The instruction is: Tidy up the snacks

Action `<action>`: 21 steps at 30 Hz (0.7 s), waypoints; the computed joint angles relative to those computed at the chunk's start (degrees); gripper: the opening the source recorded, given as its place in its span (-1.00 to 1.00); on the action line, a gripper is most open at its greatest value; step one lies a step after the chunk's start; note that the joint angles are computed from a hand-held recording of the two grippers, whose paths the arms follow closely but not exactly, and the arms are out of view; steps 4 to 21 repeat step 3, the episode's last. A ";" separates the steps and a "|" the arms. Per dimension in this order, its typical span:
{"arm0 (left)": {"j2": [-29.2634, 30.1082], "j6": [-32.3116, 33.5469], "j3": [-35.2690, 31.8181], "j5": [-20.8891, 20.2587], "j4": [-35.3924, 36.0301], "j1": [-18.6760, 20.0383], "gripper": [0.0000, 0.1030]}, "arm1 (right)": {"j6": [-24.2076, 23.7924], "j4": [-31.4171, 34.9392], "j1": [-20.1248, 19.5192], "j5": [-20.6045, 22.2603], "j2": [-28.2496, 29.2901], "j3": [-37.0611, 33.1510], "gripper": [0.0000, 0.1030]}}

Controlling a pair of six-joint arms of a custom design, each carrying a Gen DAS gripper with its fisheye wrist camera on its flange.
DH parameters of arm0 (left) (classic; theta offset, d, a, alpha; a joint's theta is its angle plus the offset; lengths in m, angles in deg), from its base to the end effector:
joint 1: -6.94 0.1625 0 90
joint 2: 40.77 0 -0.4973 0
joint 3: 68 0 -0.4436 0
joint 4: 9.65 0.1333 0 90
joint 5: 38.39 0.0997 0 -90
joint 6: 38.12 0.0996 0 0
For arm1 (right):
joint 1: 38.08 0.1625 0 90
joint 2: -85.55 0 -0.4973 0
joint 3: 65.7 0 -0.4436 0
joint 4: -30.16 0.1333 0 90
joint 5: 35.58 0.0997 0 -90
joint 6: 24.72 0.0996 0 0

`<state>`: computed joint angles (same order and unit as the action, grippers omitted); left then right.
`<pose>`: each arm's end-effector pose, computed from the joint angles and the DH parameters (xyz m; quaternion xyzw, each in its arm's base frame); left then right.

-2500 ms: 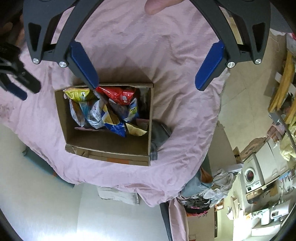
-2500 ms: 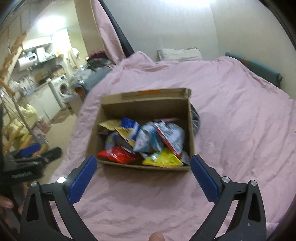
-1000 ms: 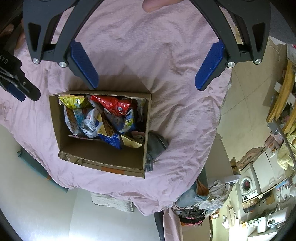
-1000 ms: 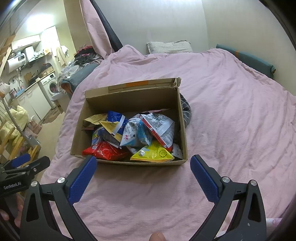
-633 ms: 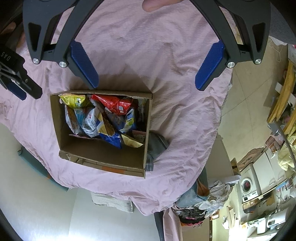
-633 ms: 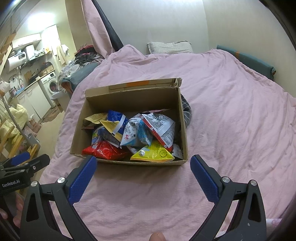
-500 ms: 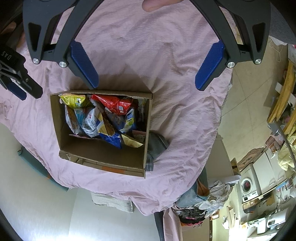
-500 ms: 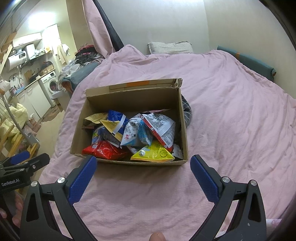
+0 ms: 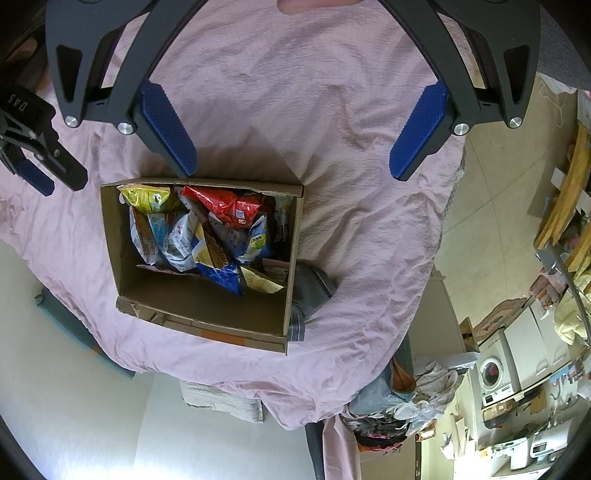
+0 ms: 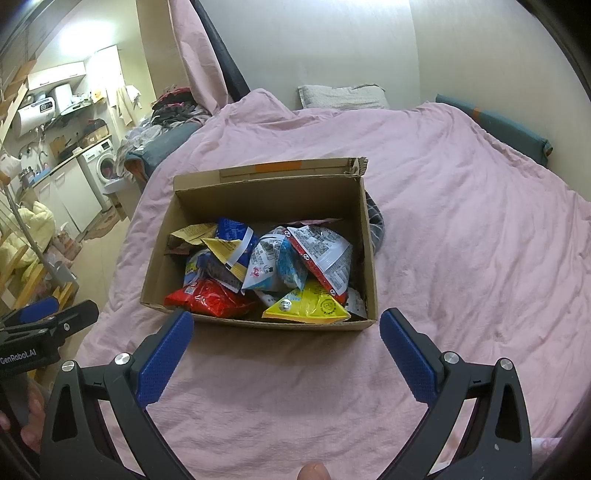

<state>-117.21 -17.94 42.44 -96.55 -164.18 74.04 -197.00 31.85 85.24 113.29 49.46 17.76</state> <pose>-0.0674 -0.6372 0.3756 0.2734 0.8894 -0.2594 0.2585 0.4031 -0.5257 0.0248 0.0132 -0.8337 0.4466 0.3244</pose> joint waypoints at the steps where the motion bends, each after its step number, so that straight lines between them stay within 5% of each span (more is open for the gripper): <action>1: 0.00 0.12 -0.06 0.00 0.09 0.03 1.00 | -0.30 -0.03 0.01 0.01 0.02 -0.11 1.00; 21: 0.00 0.15 -0.15 -0.07 0.36 0.07 1.00 | -0.88 -0.28 -0.06 -0.01 -0.13 -0.01 1.00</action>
